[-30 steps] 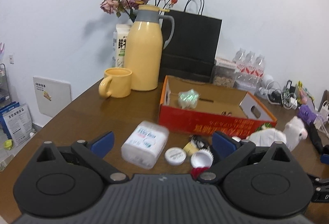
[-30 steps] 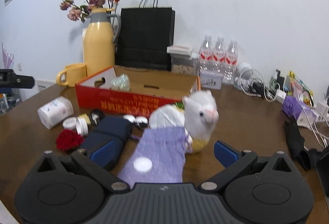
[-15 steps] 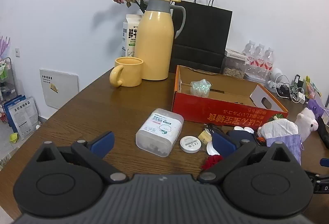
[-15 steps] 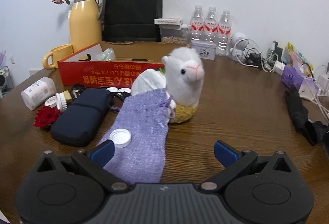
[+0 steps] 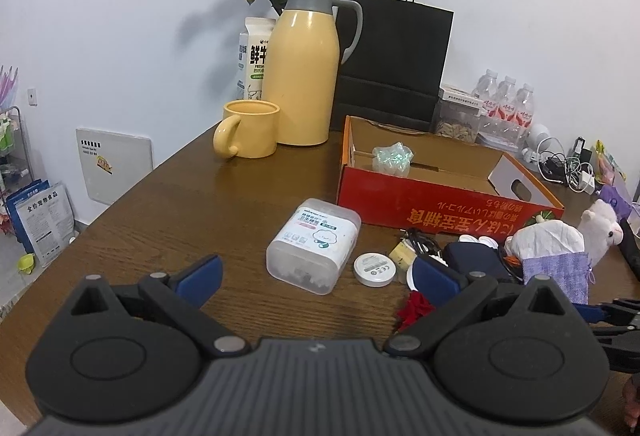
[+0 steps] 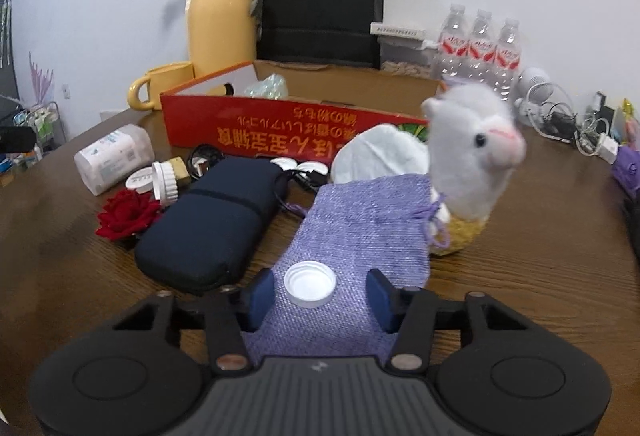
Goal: Organize objects
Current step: 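Move the right gripper to the white cap on the purple pouch and grasp it, then grasp the clear cotton-swab box with the left gripper while the right gripper carries the cap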
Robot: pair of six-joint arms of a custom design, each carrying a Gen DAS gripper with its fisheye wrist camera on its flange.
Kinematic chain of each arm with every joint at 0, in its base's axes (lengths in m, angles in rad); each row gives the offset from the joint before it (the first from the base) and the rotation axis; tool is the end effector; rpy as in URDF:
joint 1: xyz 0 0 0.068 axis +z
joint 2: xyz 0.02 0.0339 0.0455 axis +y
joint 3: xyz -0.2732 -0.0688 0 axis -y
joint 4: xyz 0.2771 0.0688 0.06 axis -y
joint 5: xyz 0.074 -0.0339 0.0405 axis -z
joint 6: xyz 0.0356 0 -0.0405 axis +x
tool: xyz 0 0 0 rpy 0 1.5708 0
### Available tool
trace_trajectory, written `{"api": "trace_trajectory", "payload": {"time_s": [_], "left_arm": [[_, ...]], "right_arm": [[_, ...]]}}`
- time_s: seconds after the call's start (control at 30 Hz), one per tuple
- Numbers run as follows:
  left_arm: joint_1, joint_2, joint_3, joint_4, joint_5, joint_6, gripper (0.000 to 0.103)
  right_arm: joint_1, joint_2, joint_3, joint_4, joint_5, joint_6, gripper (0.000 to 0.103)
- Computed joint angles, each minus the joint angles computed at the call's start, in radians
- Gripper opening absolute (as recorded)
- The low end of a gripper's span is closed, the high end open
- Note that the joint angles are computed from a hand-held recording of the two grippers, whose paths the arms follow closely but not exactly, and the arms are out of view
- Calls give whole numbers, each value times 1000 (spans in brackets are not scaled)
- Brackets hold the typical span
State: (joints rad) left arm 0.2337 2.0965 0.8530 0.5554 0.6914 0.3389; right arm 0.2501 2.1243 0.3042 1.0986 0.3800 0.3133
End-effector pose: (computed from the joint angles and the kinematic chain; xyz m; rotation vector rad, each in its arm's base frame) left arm 0.3762 0.0662 0.0423 0.4634 2.0612 -0.4417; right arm 0.2298 0.0451 -0.0081 0.2638 2.2187 -0.1314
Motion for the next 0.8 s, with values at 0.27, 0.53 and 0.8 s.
{"api": "trace_trajectory", "payload": {"time_s": [0.27, 0.53, 0.8], "left_arm": [[-8, 28, 30, -6, -13, -7, 103], [-55, 102, 136, -67, -89, 18, 103], [-145, 211, 315, -158, -188, 27, 103]], "right_arm": [[32, 89, -22, 190, 56, -23, 27], [85, 177, -43, 429, 216, -97, 27], [92, 172, -38, 417, 235, -108, 27]]}}
